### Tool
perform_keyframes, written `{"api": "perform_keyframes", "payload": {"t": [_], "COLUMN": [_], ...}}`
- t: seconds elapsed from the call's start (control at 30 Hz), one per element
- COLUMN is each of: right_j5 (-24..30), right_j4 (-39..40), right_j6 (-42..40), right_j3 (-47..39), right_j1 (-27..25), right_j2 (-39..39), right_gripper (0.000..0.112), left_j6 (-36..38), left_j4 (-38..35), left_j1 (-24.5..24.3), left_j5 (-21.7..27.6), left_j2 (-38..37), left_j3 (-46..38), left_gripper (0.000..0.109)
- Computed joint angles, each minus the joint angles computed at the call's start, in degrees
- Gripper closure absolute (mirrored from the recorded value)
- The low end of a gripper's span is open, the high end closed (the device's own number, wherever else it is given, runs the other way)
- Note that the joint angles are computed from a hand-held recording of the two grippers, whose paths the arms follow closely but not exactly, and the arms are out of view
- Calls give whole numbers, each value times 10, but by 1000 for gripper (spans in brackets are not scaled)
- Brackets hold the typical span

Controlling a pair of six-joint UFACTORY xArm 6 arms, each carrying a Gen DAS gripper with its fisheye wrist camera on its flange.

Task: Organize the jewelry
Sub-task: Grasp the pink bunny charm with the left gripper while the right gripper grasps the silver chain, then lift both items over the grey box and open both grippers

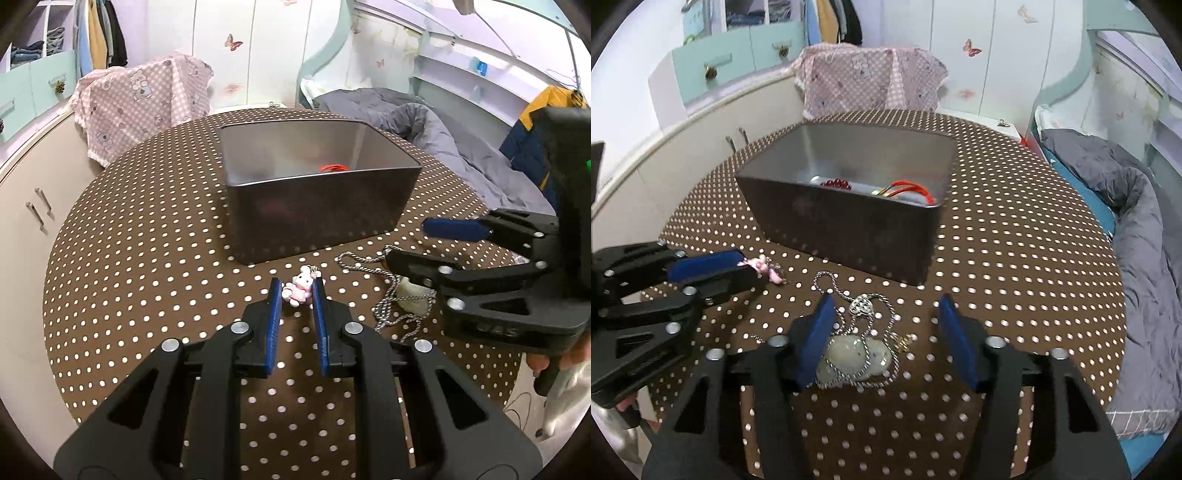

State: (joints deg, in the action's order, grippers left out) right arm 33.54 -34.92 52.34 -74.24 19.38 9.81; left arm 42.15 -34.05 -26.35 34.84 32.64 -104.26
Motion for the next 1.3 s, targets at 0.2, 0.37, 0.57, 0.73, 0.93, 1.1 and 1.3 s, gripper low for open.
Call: {"api": "perform_keyframes", "payload": {"t": [0.2, 0.37, 0.57, 0.73, 0.93, 1.1, 1.3], "right_j5": [-12, -24, -37, -36, -32, -32, -39], "right_j4": [16, 20, 0, -38, -82, -111, -139], "right_j6": [-21, -7, 21, 43, 64, 77, 82], "right_j3": [-2, 17, 32, 36, 31, 16, -9], "right_j1": [-2, -8, -9, -8, -7, -4, -4], "right_j2": [12, -7, -32, -54, -71, -74, -70], "right_gripper": [95, 99, 99, 99, 99, 99, 99], "left_j6": [-8, -5, 2, 7, 15, 26, 34], "left_j4": [1, -9, -19, -28, -41, -53, -64], "left_j1": [5, 5, 6, 5, 2, 2, 1], "left_j5": [-1, -4, -7, -15, -20, -26, -36], "left_j2": [3, 1, 0, -4, -9, -14, -17], "left_j3": [-3, 0, -4, -8, -11, -15, -24], "left_gripper": [92, 92, 92, 92, 92, 92, 92]}}
